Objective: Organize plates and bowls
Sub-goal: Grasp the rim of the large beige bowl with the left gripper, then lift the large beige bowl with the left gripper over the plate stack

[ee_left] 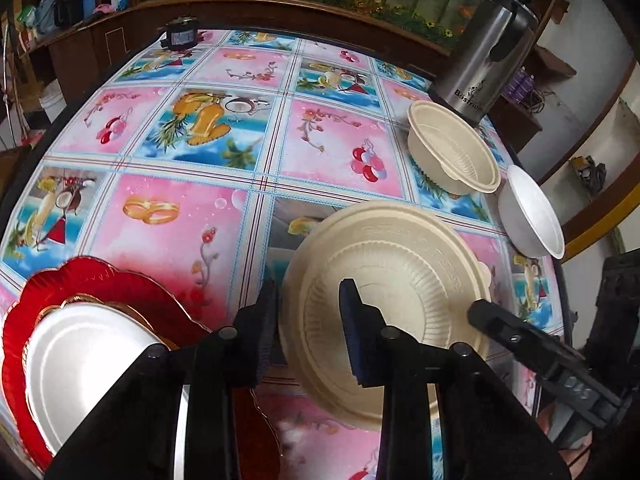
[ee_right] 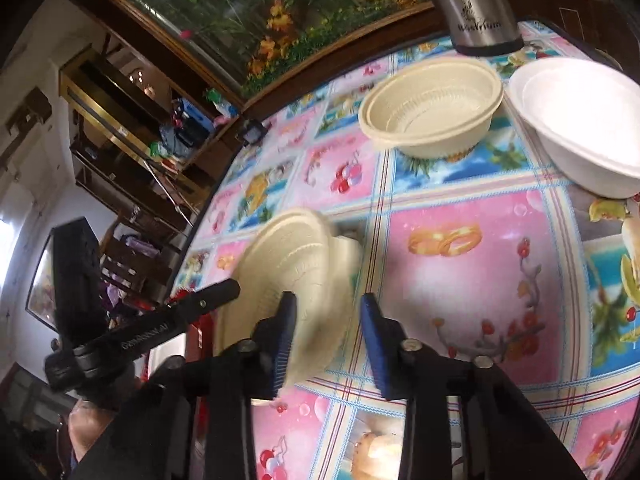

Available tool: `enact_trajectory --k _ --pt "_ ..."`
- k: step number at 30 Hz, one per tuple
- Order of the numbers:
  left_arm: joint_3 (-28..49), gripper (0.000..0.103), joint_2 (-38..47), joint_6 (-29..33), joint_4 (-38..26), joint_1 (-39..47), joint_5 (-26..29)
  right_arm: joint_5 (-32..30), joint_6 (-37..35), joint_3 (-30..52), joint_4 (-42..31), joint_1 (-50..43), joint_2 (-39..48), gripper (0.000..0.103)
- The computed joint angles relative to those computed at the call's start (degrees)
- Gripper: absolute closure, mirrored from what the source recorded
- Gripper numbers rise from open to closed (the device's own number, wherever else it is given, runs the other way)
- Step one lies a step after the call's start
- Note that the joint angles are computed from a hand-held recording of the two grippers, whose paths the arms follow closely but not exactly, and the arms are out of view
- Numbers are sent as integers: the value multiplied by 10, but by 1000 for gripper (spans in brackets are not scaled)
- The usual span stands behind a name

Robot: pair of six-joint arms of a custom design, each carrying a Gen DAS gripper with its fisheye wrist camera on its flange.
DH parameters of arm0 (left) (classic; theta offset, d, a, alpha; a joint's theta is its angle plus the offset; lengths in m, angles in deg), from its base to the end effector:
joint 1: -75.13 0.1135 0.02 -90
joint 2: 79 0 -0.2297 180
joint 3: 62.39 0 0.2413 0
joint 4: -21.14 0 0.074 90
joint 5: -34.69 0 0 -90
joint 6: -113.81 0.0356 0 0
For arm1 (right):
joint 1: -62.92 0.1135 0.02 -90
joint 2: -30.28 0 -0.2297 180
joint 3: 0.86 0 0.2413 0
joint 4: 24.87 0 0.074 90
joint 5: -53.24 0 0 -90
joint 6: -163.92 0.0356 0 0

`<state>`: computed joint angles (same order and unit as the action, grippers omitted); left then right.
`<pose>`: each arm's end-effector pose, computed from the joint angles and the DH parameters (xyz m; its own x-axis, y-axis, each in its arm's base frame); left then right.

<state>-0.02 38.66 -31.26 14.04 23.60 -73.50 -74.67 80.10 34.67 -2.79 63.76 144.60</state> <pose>0.2040 -0.2389 0.0230 -0.8517 -0.1802 -0.4921 -0.0776 0.9721 -0.2216 0.2172 0.0251 0.0008 -0.8685 0.0722 -0.4904 -0.2568 0.7807 0.5697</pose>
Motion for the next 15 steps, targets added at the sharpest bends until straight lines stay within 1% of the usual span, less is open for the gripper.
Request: enact_trajectory --k 1,2,4,5,7,8,10,12,15 --pt "-2 74 -3 -2 -3 -6 -12 6 1 0 4 4 6 88" --pt "-3 75 -3 -1 -2 -7 -13 11 3 -3 10 4 7 90" --pt "-5 75 0 -1 8 -4 2 7 -1 -5 10 -1 6 94" --pt "1 75 7 2 6 -4 8 9 1 -7 15 -3 5 94" --pt "11 76 17 4 -1 -16 -4 15 2 -13 20 -1 1 94" --pt "12 82 19 1 -2 -23 -15 16 2 -14 21 -3 0 94" --pt "12 89 20 -5 -4 -38 -36 19 1 -17 22 -10 -4 94" --pt "2 90 18 -15 9 -51 -49 16 -2 -21 22 -20 -11 94" --pt "11 90 24 -30 -14 -81 -91 16 -3 -21 18 -20 -16 93"
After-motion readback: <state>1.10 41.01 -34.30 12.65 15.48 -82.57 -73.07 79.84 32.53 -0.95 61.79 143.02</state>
